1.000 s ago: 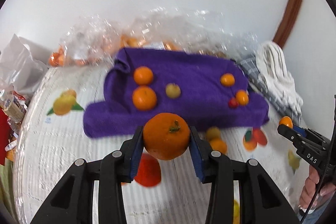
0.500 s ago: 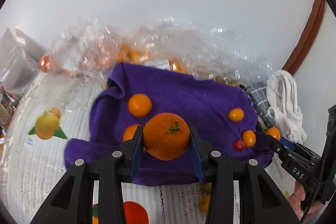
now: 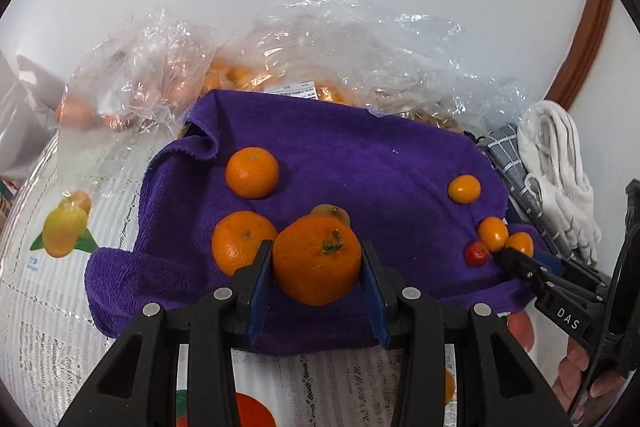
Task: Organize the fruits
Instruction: 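Carry both fruits onto the purple towel and open both tools, then withdraw both tools and grasp another small orange fruit with the right tool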
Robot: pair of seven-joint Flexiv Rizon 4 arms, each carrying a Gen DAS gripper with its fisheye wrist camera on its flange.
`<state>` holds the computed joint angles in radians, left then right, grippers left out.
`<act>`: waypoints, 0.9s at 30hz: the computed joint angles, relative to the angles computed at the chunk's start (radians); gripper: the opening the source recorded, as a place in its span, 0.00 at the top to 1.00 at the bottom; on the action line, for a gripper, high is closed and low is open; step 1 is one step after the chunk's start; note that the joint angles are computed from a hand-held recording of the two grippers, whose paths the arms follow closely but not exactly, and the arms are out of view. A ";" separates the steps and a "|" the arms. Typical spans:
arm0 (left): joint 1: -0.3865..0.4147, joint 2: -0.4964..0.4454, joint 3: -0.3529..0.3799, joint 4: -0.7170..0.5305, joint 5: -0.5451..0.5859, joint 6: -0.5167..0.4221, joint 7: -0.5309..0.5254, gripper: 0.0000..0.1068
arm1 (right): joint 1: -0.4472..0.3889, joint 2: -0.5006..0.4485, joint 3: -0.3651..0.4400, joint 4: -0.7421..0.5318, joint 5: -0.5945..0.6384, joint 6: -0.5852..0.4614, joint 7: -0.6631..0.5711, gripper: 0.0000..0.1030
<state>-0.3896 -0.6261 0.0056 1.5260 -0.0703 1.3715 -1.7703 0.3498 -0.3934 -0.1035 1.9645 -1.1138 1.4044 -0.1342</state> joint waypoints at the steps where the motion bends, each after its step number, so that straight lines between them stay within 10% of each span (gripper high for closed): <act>1: -0.009 -0.001 0.011 -0.004 0.007 -0.005 -0.006 0.63 | 0.009 0.001 -0.010 0.000 -0.022 -0.007 0.015 0.70; 17: -0.066 -0.005 0.092 -0.037 0.087 -0.035 -0.074 0.51 | -0.023 0.039 0.024 -0.007 -0.270 -0.100 0.177 0.61; 27: -0.082 0.029 0.130 -0.003 0.139 0.061 -0.143 0.46 | -0.049 0.050 0.104 0.006 -0.068 -0.096 0.020 0.53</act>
<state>-0.4720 -0.5969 0.1357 1.5227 0.0689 1.4328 -1.9131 0.3013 -0.3430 0.0006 1.9709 -1.1815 1.3085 -0.1144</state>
